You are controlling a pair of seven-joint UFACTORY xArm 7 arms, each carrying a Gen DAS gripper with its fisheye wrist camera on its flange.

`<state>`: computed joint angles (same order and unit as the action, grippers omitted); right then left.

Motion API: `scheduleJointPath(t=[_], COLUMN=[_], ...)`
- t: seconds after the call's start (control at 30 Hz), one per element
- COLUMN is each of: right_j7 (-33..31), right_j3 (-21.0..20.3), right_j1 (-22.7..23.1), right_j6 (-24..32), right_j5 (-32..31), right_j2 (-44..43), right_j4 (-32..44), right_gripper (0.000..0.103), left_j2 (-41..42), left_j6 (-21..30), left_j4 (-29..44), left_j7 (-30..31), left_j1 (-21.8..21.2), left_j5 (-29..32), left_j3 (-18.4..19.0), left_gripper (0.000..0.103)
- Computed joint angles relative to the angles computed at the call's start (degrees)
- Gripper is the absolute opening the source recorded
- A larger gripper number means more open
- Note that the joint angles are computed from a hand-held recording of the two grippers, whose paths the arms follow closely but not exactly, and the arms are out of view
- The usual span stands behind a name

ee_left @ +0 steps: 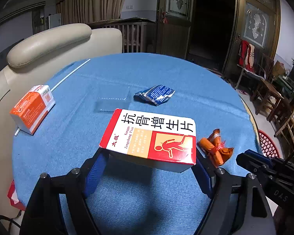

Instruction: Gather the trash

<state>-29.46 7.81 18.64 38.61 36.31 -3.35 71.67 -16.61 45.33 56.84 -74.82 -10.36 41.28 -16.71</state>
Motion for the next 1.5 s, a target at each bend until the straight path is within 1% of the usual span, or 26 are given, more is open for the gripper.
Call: scheduleJointPath(t=[0.27,0.97,1.5], right_j7=[-0.5,-0.5,-1.5], right_j3=[-0.6,-0.4,-1.0], right_j1=[-0.3,-0.6,-0.9], right_j6=[0.0,-0.1,-0.1], right_j5=[1.3,1.5,3.2], right_j2=[-0.8,-0.1,-1.1], right_j4=[-0.6,-0.6,-1.0], right_gripper=[0.030,0.030,0.030], left_j2=[0.4,2.7,3.8], left_j6=[0.5,0.0,1.5], left_j4=[1.4,2.0,4.4], left_j7=[-0.4,0.1,0.2], left_j1=[-0.1,-1.3,-2.6], left_j5=[1.0,0.5,1.9], left_j3=[-0.5,0.9,0.5], left_gripper=[0.083,0.083,0.083])
